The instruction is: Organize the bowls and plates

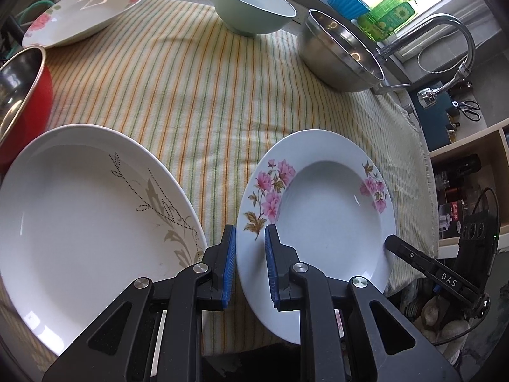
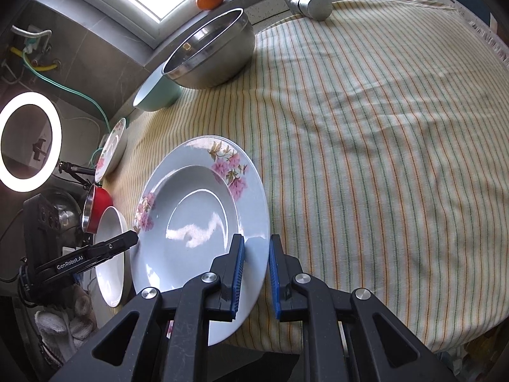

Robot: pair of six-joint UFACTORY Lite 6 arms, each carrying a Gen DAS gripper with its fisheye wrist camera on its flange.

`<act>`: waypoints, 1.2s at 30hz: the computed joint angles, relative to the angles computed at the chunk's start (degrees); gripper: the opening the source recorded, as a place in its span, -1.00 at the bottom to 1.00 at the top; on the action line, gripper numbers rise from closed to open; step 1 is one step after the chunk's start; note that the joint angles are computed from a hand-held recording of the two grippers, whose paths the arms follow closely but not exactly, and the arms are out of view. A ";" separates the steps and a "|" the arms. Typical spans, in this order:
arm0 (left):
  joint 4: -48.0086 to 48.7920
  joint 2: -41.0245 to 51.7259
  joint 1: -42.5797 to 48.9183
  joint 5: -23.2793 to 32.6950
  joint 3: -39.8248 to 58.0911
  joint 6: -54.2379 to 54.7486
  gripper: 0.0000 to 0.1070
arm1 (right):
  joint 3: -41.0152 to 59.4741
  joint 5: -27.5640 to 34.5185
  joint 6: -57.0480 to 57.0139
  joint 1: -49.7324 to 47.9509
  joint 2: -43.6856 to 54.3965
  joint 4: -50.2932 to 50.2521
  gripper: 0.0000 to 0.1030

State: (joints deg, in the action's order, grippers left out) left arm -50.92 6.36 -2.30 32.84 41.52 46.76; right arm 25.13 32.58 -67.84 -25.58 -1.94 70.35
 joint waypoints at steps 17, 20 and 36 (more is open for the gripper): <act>0.57 -1.19 -0.26 -0.78 -1.03 -0.03 -0.70 | -1.57 -1.12 0.67 0.80 -0.90 -0.98 -0.70; 0.69 -1.58 -0.35 -0.79 -1.30 -0.16 -0.70 | -1.59 -1.67 0.99 1.39 -0.91 -1.08 -0.70; 3.97 -5.67 -0.80 -2.22 -1.82 -2.38 -0.70 | -2.09 -5.08 6.99 4.43 -4.25 -6.04 -0.67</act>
